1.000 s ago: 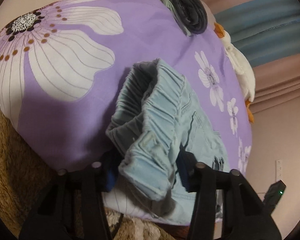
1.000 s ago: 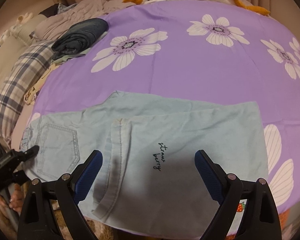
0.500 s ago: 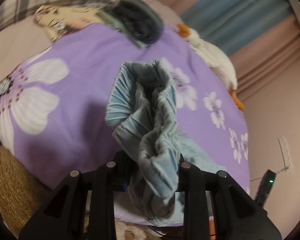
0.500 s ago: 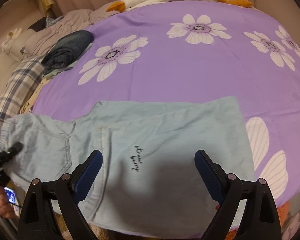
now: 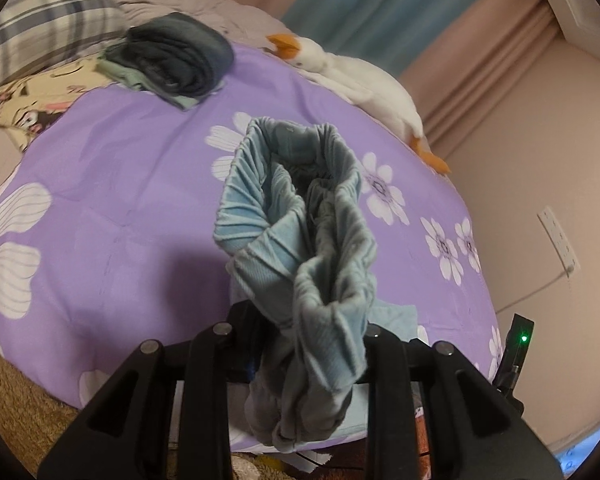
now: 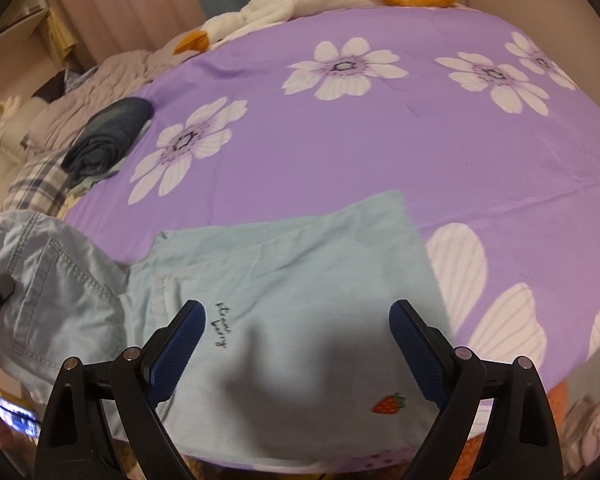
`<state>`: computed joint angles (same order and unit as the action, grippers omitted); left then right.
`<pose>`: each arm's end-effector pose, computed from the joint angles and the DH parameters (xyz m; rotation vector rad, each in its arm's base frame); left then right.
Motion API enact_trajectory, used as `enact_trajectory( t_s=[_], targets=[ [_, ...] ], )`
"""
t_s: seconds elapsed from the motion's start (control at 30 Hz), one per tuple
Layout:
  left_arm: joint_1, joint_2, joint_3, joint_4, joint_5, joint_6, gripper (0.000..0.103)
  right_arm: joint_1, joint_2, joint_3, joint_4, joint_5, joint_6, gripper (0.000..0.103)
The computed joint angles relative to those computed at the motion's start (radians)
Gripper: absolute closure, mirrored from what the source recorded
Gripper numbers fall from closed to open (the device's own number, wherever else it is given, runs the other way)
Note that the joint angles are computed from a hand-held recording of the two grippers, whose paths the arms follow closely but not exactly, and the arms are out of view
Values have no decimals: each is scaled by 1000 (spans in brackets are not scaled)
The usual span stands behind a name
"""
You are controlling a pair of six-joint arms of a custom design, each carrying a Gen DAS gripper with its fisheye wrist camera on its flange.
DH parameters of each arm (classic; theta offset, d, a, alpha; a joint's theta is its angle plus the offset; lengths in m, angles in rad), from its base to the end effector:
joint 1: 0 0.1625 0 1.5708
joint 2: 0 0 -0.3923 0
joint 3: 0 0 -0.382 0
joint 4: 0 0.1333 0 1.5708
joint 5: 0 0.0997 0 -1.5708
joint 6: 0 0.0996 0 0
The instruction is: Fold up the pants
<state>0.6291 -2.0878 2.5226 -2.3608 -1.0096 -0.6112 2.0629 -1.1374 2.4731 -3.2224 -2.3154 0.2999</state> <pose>-0.1130 -0.3127 0.2982 0.3219 2.8219 -0.9360 0.2334 -0.2961 0.1084 0.0842 -2.4762 0.7359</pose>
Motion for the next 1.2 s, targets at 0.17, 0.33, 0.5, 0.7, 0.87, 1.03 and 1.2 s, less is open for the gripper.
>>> enact_trajectory(
  t_s=[0.17,0.33,0.5,0.7,0.87,1.03,1.2],
  targets=[
    [-11,43,-6,-30,-39,45,77,-12,-33,28,-14,-19,21,10],
    [-18,95,-12,-57,-72,88,77,-20,-62,49,-26,-37,34,10],
    [-15,148,-18,-70,-98,117,77,-26,-82,64,-25,-45,48,10],
    [-5,194,-30,-84,-118,146,77,-36,-101,78,-27,-49,54,10],
    [-3,205,-37,-108,-135,175,77,-36,-117,83,-12,-75,76,10],
    [1,257,-52,-126,-176,225,77,-37,-136,93,-7,-93,93,10],
    [4,344,-65,-165,-215,271,77,-47,-160,111,-3,-98,105,10]
  ],
)
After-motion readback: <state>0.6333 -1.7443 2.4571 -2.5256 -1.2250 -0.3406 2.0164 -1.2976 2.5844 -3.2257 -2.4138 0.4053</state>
